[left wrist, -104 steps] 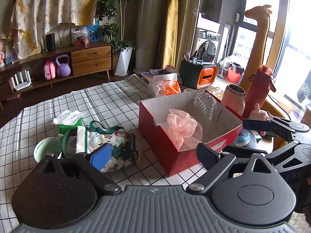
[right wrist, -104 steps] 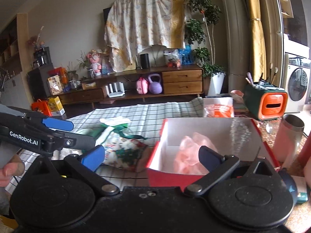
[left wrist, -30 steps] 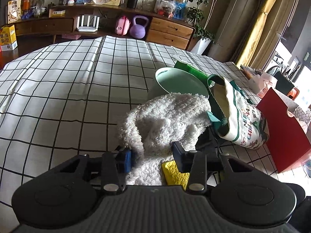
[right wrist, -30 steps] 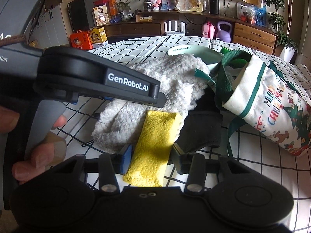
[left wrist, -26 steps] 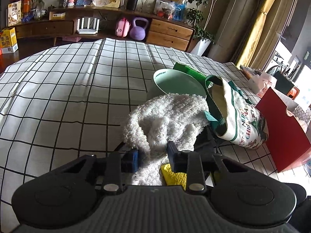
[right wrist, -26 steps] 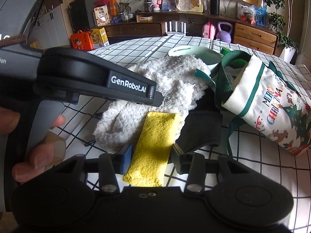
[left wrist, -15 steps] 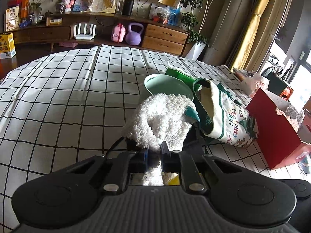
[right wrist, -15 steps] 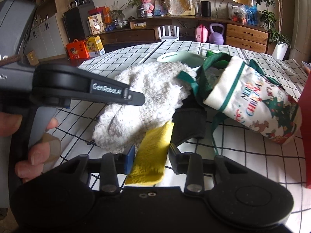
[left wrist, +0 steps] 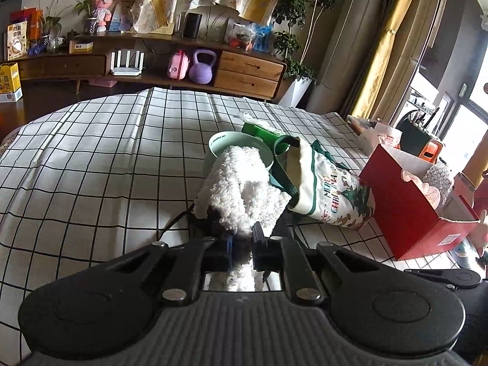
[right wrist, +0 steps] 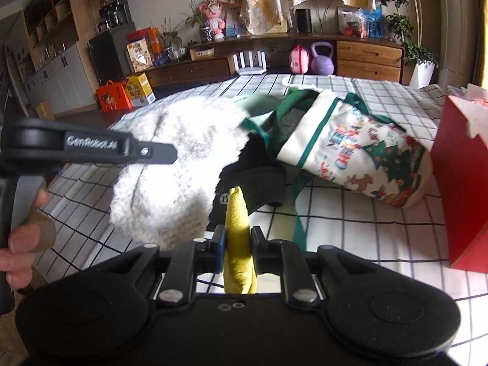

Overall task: Organize soft objects
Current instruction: 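Lift the cloth with the left tool while the right tool carries the sponge to the red box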

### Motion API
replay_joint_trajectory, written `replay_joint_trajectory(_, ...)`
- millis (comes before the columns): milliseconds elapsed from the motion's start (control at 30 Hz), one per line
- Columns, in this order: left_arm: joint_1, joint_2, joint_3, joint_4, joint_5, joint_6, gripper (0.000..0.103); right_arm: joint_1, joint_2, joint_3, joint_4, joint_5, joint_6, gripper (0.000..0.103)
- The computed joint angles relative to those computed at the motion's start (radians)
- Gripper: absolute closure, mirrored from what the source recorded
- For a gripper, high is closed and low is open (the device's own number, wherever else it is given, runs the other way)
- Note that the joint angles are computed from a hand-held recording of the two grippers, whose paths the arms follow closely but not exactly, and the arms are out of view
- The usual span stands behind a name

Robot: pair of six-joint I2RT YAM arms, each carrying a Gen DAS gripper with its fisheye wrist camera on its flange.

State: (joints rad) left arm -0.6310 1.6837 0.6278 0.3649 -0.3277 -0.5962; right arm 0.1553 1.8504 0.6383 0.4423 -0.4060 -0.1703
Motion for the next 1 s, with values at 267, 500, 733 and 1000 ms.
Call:
replay_joint_trajectory(267, -0.093, -0.096, 0.018, -0.075, -0.027, -0.016, 0.092, -0.165, -0.164, -0.065, -0.071, -0.111, -0.002, 0.087)
replay_joint_trajectory(500, -0.179, -0.112, 0.098, -0.130, -0.038, -0.009, 0.092, -0.315, -0.267, -0.071, -0.155, -0.212, -0.033, 0.087)
replay_joint_trajectory(733, -0.232, -0.055, 0.236, -0.177, -0.043, 0.040, 0.092, -0.460, -0.305, -0.028, -0.210, -0.298, -0.064, 0.087)
replay_joint_trajectory(1000, -0.256, 0.079, 0.459, -0.245, -0.013, 0.077, 0.092, -0.584, -0.253, 0.062, -0.214, -0.336, -0.072, 0.087)
